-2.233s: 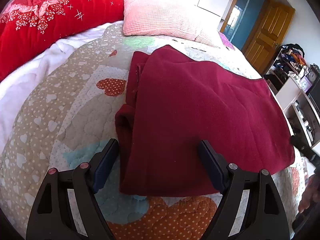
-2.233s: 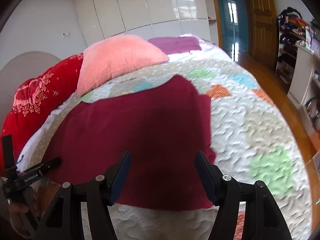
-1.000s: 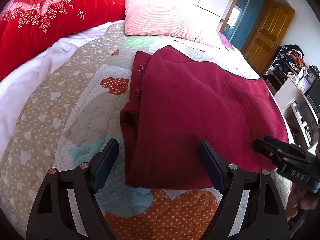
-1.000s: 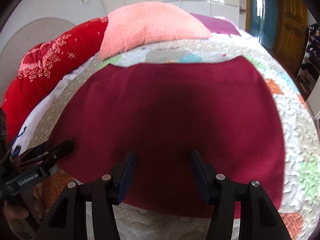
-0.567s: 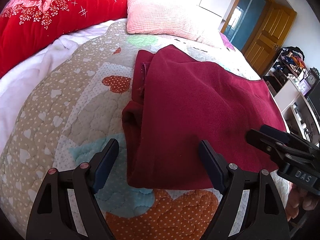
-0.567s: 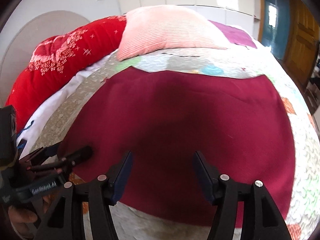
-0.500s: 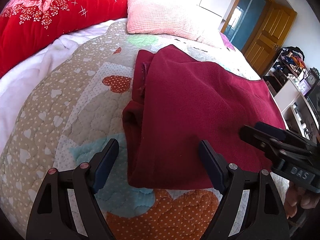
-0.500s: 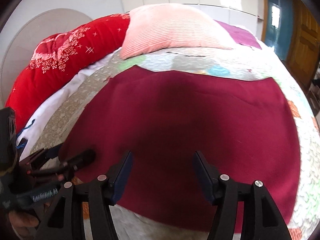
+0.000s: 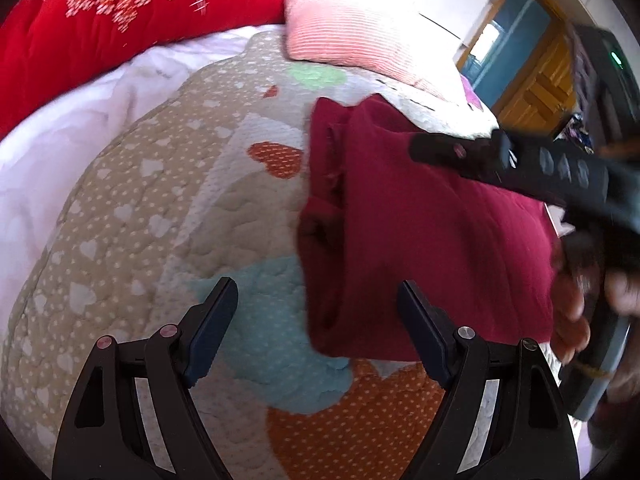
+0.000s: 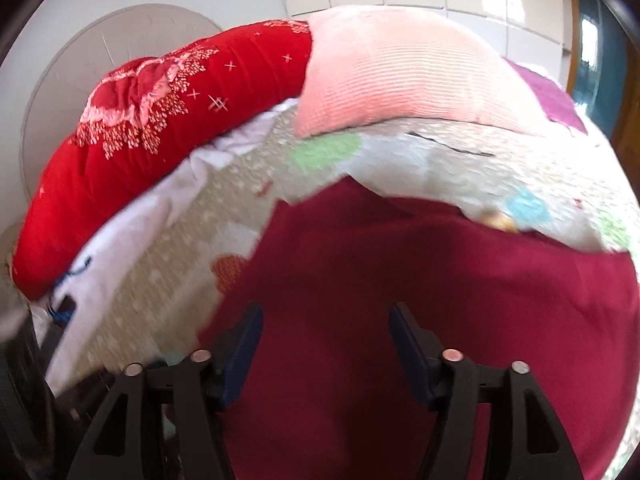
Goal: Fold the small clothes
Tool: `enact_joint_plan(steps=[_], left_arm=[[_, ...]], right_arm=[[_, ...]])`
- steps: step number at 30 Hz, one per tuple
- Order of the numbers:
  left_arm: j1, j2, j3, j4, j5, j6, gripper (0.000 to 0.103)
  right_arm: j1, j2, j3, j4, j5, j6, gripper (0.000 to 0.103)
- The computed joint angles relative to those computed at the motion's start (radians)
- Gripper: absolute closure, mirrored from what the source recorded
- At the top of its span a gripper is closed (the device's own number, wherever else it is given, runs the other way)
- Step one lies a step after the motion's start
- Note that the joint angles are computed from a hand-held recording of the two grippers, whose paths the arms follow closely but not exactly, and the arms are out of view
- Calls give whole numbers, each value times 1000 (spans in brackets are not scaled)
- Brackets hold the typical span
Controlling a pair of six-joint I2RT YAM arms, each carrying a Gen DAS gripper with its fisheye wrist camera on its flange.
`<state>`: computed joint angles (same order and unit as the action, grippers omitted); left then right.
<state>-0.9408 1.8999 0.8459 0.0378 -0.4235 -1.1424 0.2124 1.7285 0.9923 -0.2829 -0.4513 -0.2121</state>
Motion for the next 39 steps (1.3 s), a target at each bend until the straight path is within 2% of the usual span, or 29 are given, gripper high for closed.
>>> enact_joint_plan(steps=[7, 9, 12, 15, 17, 18, 20, 22, 24, 26, 30, 31, 32, 33, 35, 37, 39], left_arm=[[5, 21, 1, 17, 9, -6, 21], [7, 23, 0, 26, 9, -3, 21], [13, 25, -15, 54, 13, -6, 21], [14, 31, -17, 65, 6, -1, 21], [15, 35, -13, 66, 3, 6, 21], [17, 36, -12, 68, 1, 7, 21], [17, 38, -13, 78, -5, 6, 21], [21, 46, -11, 96, -9, 15, 21], [17, 51, -15, 135, -9, 30, 21], [17, 65, -4, 162, -3, 55, 21], [18, 91, 17, 212, 10, 135, 21], [18, 85, -1, 262, 21, 149, 30], [18, 79, -23, 332, 44, 162, 49], [19, 80, -14, 347, 67, 168, 56], [-5, 65, 15, 314, 47, 183, 72], [-52, 51, 68, 266, 16, 193, 80], [-99, 61, 159, 203, 1, 220, 80]], right_arm=[[174, 190, 266, -161, 131, 52, 31], [194, 235, 309, -185, 154, 66, 26], [231, 271, 325, -163, 214, 75, 14], [261, 303, 330, -133, 301, 64, 13], [272, 302, 300, -75, 354, 53, 24], [274, 292, 279, -46, 379, 46, 35], [252, 263, 242, -12, 344, 28, 47], [223, 231, 214, -2, 299, 9, 69], [164, 195, 191, -11, 170, 10, 79], [108, 155, 165, -15, 60, 14, 82], [61, 104, 130, -15, -42, 17, 83], [47, 92, 123, -16, -65, 14, 84], [44, 87, 121, -14, -75, 18, 84], [35, 79, 115, -13, -90, 18, 85], [6, 42, 98, -17, -119, 7, 86], [-40, 3, 93, -47, -156, -26, 86], [-106, -33, 112, -116, -193, -95, 86]])
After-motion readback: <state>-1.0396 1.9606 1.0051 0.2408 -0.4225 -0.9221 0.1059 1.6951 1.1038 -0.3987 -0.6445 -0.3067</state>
